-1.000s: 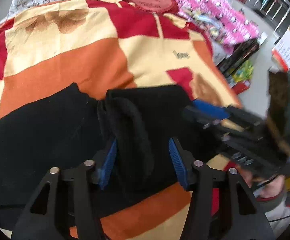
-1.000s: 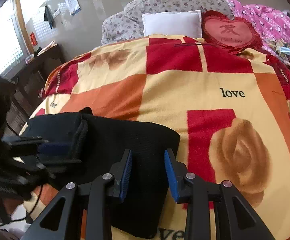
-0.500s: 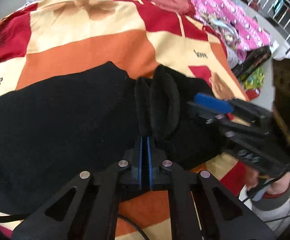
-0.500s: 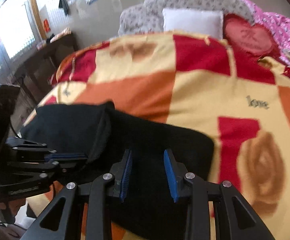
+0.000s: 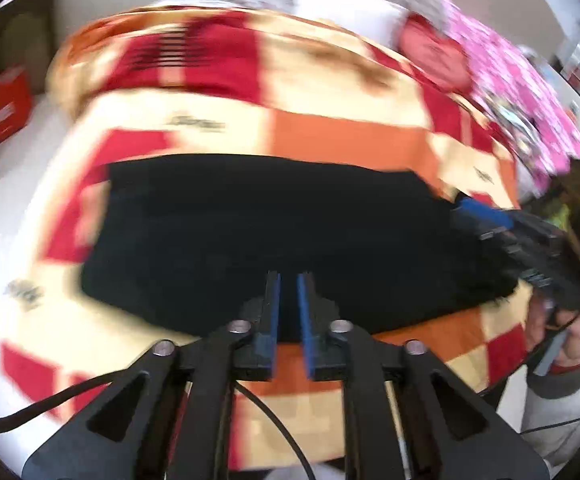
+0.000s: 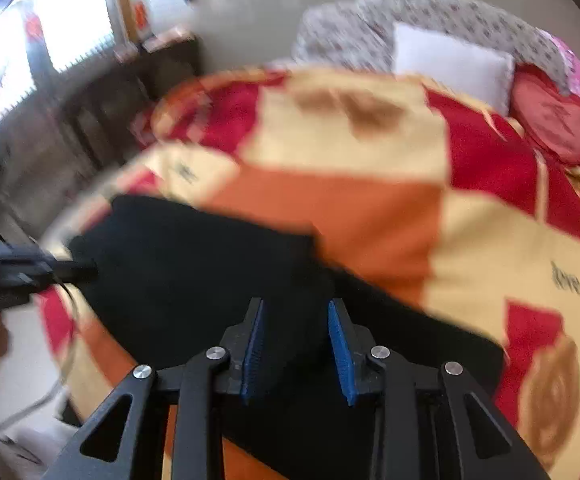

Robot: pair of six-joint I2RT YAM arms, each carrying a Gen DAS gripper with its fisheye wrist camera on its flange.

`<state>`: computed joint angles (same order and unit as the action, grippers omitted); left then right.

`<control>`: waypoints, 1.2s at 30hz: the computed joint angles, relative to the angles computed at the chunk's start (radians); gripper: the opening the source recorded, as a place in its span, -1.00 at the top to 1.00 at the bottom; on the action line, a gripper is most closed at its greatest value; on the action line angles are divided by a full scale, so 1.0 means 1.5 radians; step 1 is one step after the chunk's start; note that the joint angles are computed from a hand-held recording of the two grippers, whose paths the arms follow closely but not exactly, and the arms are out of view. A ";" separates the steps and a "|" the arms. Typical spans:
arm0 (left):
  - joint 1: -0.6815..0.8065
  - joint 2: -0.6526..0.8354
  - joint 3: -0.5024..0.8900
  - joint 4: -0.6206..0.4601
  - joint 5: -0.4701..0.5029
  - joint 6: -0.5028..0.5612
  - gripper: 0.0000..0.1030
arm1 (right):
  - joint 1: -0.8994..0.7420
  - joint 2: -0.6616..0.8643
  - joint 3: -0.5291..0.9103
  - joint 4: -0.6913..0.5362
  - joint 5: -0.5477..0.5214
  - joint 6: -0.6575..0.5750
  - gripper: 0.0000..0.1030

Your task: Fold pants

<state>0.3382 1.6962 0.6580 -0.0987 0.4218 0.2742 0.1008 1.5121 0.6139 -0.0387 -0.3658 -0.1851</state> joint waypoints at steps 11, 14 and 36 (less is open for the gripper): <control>0.220 0.136 0.046 0.031 0.102 -0.069 -0.13 | 0.284 0.328 0.398 -0.054 -0.026 0.031 0.06; 0.219 0.161 0.041 0.068 0.129 -0.101 -0.17 | 0.331 0.426 0.537 -0.144 0.022 -0.037 0.06; -0.081 -0.095 -0.029 0.017 0.304 -0.018 0.44 | -0.027 0.025 0.071 0.115 -0.234 0.075 1.00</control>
